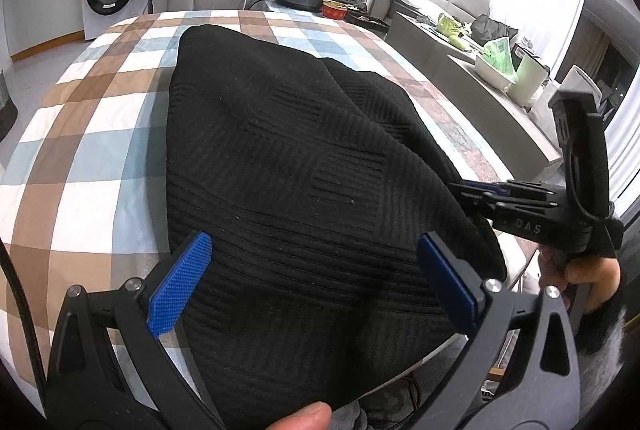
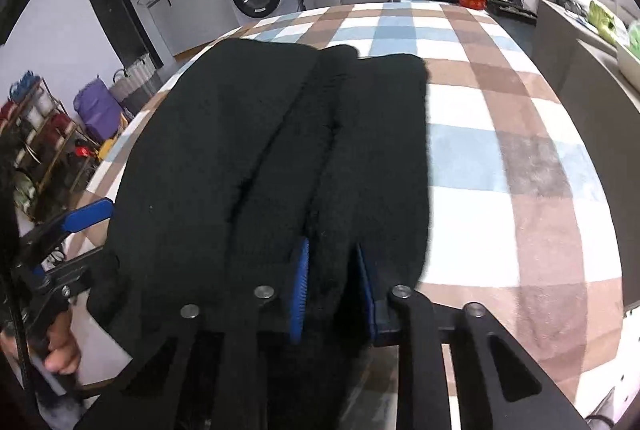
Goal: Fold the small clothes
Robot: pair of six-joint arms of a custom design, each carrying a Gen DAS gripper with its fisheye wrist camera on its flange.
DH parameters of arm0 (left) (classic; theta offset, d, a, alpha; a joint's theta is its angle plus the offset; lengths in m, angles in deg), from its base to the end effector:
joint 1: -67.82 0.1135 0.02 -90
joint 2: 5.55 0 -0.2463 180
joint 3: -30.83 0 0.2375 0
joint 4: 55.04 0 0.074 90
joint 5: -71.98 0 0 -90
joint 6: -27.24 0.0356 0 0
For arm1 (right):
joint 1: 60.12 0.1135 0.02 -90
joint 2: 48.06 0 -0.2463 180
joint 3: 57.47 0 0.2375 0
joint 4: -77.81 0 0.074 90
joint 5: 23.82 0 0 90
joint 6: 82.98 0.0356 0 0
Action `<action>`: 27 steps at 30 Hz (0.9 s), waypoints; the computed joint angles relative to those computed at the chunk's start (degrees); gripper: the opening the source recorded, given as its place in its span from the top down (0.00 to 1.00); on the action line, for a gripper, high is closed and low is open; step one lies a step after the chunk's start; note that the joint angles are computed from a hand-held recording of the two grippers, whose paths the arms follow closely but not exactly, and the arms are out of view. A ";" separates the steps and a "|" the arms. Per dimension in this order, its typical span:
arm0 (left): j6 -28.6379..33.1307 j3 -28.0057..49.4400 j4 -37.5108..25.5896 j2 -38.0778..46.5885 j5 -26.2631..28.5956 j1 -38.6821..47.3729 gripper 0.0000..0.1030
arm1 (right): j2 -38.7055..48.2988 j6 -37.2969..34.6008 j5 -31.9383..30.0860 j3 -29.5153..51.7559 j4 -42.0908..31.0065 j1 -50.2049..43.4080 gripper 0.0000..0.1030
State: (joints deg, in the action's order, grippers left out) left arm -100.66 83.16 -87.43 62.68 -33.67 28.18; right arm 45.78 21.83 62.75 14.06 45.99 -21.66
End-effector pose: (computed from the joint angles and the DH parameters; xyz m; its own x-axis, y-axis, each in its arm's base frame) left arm 0.1826 -0.1388 0.1963 -0.7461 -0.1500 -0.6487 0.0225 0.9680 -0.2498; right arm 0.2496 0.2009 0.1803 -0.7792 -0.2930 -0.5541 -0.4646 0.8634 0.1966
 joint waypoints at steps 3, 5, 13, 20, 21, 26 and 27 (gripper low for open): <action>0.00 0.06 -0.14 -0.05 -0.05 0.07 0.01 | -1.52 -1.33 -4.13 -1.66 1.32 -2.44 0.78; 0.21 0.01 -0.08 -0.06 0.14 0.26 0.01 | -2.05 -1.94 -6.11 -1.89 1.78 -3.03 0.77; 0.12 0.06 0.21 0.62 -0.13 -0.38 0.01 | 0.85 1.42 -11.74 -0.40 3.00 -3.21 0.70; 0.33 -0.14 -0.04 -0.12 0.14 -0.04 0.01 | -4.63 -5.68 -4.18 -2.52 1.67 -1.15 0.94; 0.31 -0.22 -0.03 -0.26 0.10 0.02 0.01 | -5.20 -6.38 -3.06 -2.57 0.75 -1.30 0.94; 0.31 -0.06 -0.05 -0.10 0.14 -0.04 0.01 | -5.20 -8.02 3.32 -1.45 -5.34 -1.98 0.94; 0.36 -0.19 0.14 -0.06 0.27 0.04 0.01 | -6.52 -7.55 0.75 -2.39 -4.71 -3.09 0.92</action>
State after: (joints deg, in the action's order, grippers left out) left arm -100.30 82.98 -87.29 62.61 -33.40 28.22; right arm 39.26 14.29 63.50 11.67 41.29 -24.75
